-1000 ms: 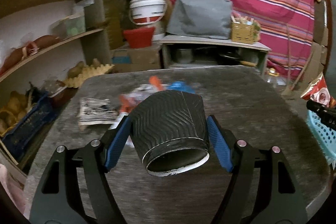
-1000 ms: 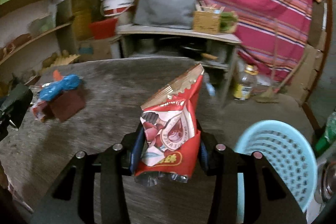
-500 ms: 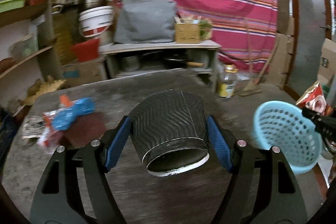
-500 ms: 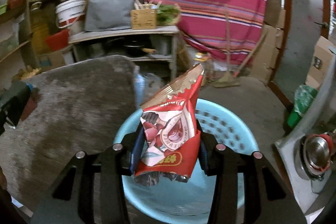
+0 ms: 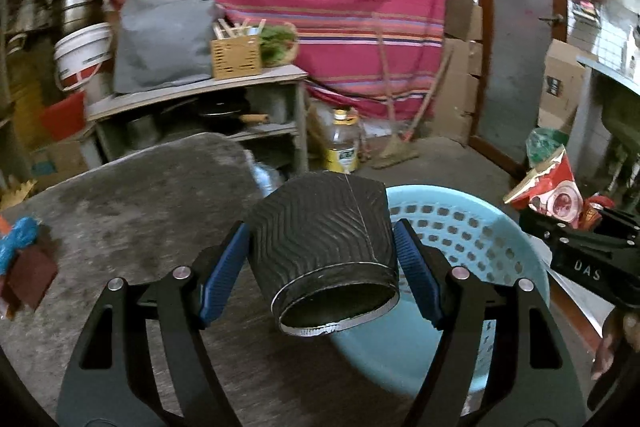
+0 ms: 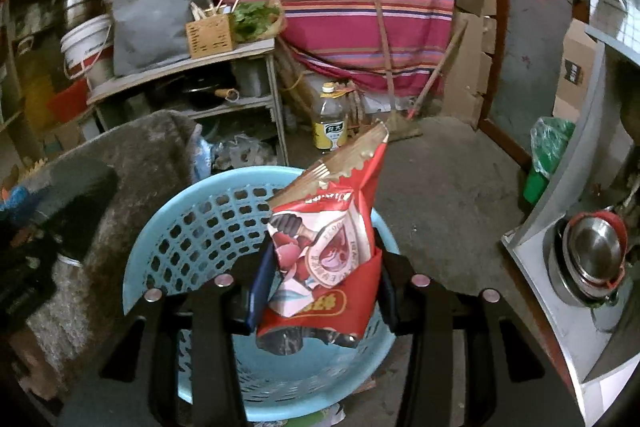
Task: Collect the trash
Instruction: 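Carry the tube and red bag over the blue basket while opening the left tool, then open the right tool to drop the red snack bag into the basket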
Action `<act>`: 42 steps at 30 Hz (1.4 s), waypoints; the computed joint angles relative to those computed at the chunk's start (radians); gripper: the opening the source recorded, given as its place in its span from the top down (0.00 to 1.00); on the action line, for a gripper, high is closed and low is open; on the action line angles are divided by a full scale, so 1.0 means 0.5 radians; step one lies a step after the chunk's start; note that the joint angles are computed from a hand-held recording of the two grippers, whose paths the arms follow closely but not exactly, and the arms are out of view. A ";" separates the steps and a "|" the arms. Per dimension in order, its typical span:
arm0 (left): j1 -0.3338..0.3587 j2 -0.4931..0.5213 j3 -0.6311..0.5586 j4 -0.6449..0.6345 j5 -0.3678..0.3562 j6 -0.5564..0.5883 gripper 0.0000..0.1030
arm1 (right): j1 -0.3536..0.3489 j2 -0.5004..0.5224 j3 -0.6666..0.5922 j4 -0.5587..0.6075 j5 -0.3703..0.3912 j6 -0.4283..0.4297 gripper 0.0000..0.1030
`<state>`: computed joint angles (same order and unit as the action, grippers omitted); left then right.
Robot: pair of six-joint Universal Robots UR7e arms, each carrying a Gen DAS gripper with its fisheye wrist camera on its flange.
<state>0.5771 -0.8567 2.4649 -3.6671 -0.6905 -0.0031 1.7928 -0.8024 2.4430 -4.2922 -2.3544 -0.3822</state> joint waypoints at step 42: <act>0.186 -1.238 0.455 0.254 0.482 0.209 0.05 | 0.234 0.381 -0.506 0.596 -0.277 0.391 0.04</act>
